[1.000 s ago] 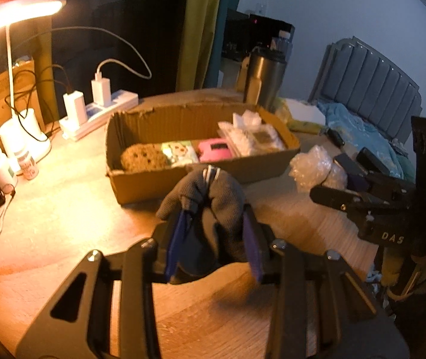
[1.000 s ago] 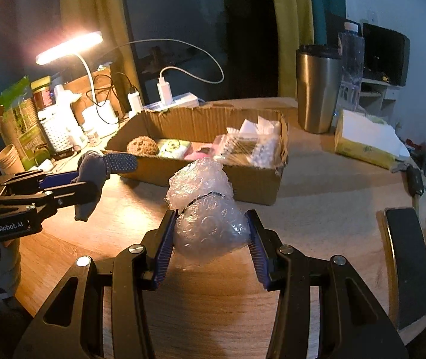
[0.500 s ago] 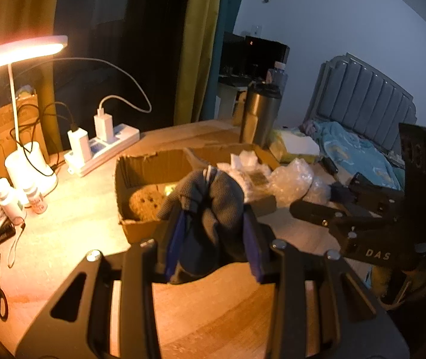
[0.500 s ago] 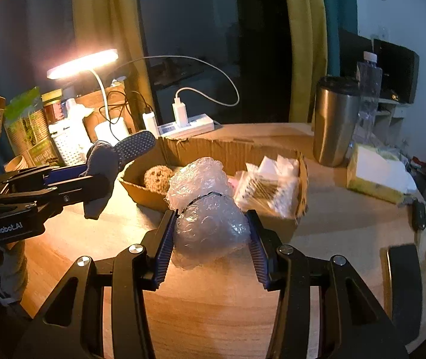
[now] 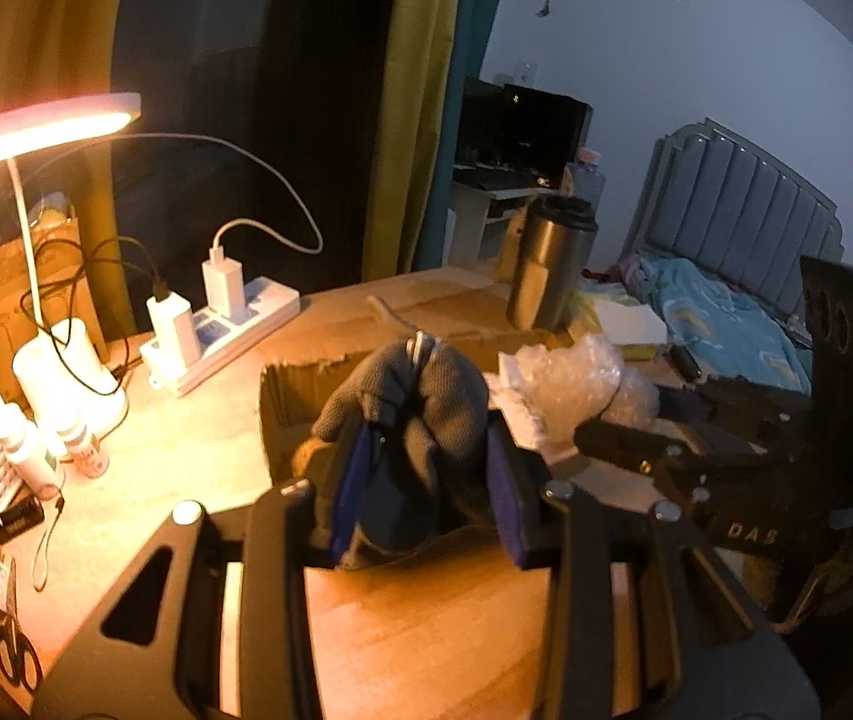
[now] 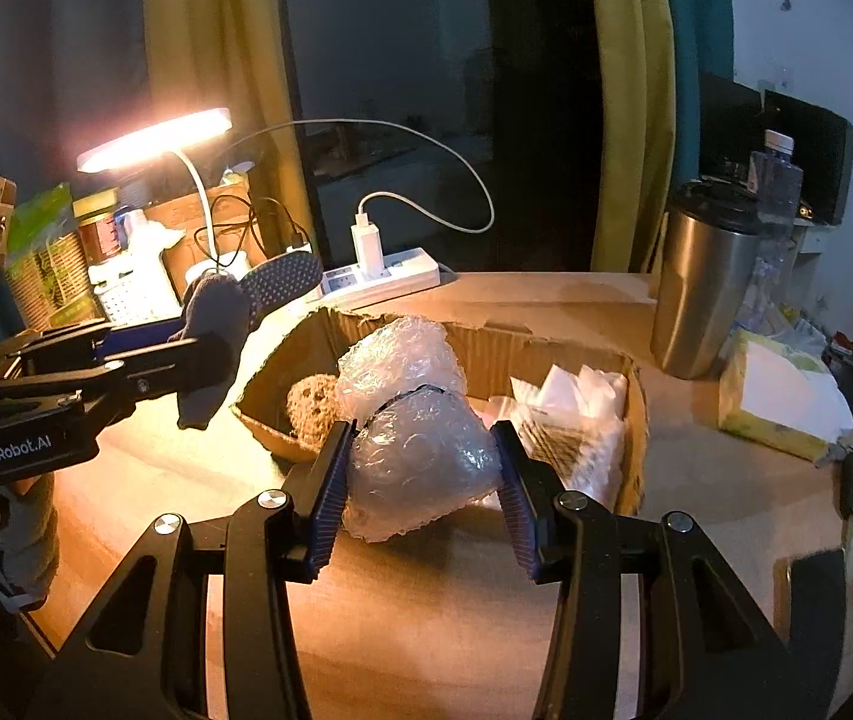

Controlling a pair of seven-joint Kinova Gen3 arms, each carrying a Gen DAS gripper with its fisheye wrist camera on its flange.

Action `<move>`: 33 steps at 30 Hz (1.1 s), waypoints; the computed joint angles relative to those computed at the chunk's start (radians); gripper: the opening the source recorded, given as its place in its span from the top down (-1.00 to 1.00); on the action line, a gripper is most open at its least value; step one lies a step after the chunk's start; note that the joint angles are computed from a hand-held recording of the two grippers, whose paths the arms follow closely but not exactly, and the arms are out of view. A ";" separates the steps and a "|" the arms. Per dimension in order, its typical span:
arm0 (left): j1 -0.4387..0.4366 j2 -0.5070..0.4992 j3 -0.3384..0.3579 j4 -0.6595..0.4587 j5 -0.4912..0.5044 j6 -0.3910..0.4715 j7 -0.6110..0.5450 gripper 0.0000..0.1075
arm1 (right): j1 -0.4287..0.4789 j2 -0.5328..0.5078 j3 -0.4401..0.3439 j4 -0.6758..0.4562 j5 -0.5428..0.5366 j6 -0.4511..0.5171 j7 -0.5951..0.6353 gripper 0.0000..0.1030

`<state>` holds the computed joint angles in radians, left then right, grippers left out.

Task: Organize soft objects
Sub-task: 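Carry the bubble wrap into the box with the right gripper while the left gripper lowers the gloves in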

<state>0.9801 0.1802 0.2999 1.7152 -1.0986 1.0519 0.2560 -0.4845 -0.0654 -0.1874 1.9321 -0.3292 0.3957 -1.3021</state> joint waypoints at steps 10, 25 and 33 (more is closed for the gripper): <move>-0.065 0.034 -0.044 -0.026 0.047 -0.060 -0.071 0.27 | 0.031 0.079 -0.002 -0.070 -0.076 0.010 0.102 0.05; -0.101 0.171 -0.148 -0.101 0.182 -0.109 -0.224 0.21 | 0.121 0.233 -0.063 -0.153 -0.163 0.046 0.200 0.05; -0.101 0.226 -0.204 -0.143 0.263 -0.137 -0.306 0.00 | 0.133 0.287 -0.079 -0.182 -0.138 0.056 0.165 0.05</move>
